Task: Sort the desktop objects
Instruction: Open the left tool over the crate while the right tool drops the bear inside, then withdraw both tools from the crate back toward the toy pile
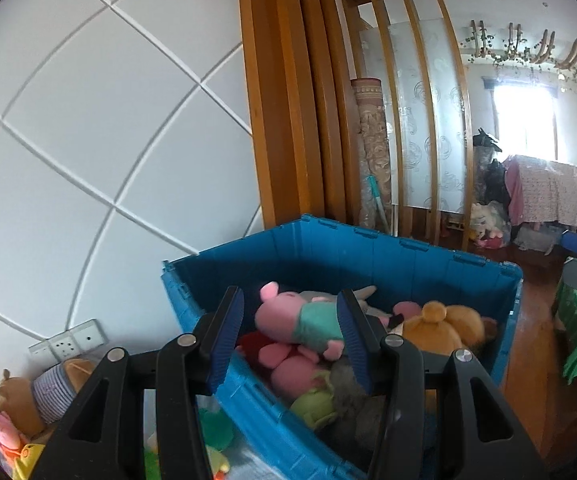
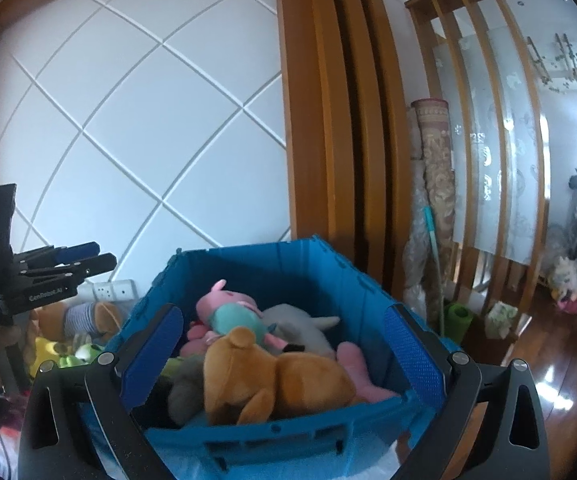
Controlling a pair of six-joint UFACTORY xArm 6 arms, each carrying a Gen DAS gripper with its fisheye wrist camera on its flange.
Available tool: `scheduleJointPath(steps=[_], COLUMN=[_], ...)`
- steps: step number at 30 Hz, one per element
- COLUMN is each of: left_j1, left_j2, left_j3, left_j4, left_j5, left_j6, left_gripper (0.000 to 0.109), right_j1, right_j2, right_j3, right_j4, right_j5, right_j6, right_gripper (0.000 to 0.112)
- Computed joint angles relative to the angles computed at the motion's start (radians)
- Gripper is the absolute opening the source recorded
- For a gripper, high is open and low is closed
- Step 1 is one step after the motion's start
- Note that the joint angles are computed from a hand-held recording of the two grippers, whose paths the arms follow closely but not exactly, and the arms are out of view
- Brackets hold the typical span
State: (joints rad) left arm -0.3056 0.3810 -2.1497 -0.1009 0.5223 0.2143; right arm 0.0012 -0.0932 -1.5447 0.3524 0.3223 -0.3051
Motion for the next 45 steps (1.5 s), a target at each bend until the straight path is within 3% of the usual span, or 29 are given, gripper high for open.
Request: scheduleJointPath(steps=[8, 10, 12, 22, 27, 30, 33, 38, 45], left_j1=[0.038, 0.055, 0.075, 0.208, 0.267, 0.294, 0.320, 0.372, 0.441], left_j2=[-0.279, -0.341, -0.400, -0.661, -0.739, -0.772, -0.781, -0.779, -0.766], left_j3=[0.437, 0.524, 0.606, 0.896, 0.990, 1.026, 1.043, 1.061, 1.063], left_j4=[0.085, 0.105, 0.121, -0.046, -0.038, -0.082, -0.067, 0.093, 0.429], left_j5=[-0.188, -0.219, -0.256, -0.268, -0.307, -0.317, -0.321, -0.338, -0.349], left_j6=[-0.046, -0.049, -0.044, 0.182, 0.216, 0.269, 0.255, 0.090, -0.276], left_gripper=[0.048, 0.058, 0.080, 0.081, 0.100, 0.101, 0.101, 0.101, 0.101], right_j1=[0.102, 0.131, 0.161, 0.365, 0.454, 0.491, 0.518, 0.548, 0.554], right_j2=[-0.191, -0.228, -0.253, -0.258, -0.220, -0.188, -0.158, -0.077, 0.037], right_j3=[0.257, 0.299, 0.326, 0.335, 0.301, 0.275, 0.254, 0.191, 0.103], right_j4=[-0.155, -0.208, -0.252, -0.625, -0.768, -0.827, -0.831, -0.786, -0.502], right_j5=[-0.069, -0.068, -0.060, 0.008, 0.032, 0.040, 0.040, 0.033, 0.005], right_j6=[0.153, 0.202, 0.241, 0.645, 0.819, 0.892, 0.903, 0.819, 0.503], right_gripper=[0.102, 0.102, 0.102, 0.102, 0.102, 0.102, 0.102, 0.102, 0.102])
